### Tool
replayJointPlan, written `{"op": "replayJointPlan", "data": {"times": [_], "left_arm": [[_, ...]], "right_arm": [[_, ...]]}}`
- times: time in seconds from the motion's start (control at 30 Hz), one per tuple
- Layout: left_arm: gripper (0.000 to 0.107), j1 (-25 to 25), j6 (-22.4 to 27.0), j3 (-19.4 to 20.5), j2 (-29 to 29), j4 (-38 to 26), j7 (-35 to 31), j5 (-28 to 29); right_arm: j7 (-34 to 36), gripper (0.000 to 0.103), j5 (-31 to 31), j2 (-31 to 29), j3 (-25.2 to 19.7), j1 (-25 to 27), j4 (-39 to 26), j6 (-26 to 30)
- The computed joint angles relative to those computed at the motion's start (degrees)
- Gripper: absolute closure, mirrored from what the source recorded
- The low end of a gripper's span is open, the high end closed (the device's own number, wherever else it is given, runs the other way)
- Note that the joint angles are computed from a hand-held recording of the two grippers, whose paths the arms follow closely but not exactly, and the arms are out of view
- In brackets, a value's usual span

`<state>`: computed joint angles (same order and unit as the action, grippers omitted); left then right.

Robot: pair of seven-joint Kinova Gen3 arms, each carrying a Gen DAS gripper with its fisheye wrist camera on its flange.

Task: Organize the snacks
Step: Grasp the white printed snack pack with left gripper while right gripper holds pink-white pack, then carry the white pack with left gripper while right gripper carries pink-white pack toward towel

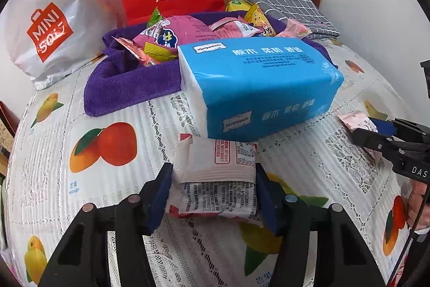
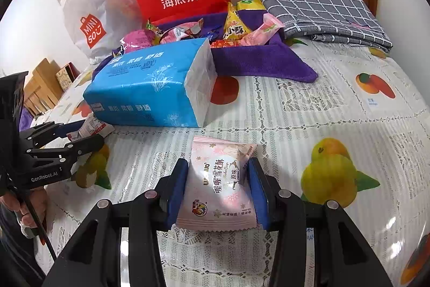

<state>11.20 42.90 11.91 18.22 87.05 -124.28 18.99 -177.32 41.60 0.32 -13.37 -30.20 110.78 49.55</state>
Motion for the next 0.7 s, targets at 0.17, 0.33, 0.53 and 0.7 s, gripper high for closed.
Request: {"op": "replayJointPlan", "data": {"times": [0.17, 0.33, 0.53, 0.7], "left_arm": [[0.054, -3.4, 2.0, 1.5, 0.0, -0.5, -4.4, 5.4], [0.054, -6.3, 4.7, 2.0, -0.5, -0.4, -9.9, 12.0], [0.054, -8.1, 8.5, 0.8, -0.9, -0.2, -11.6, 17.4], [0.054, -7.9, 8.9, -0.2, -2.0, -0.2, -10.8, 18.7]], "right_arm": [[-0.1, 0.058, 0.1, 0.0, 0.0, 0.0, 0.1, 0.0], [-1.1, 0.058, 0.3, -0.5, -0.1, 0.2, 0.7, -1.1], [-2.0, 0.060, 0.6, -0.1, -1.0, -0.9, -0.4, 1.6], [-2.7, 0.060, 1.7, -1.3, -2.0, -1.8, -1.3, 1.0]]}}
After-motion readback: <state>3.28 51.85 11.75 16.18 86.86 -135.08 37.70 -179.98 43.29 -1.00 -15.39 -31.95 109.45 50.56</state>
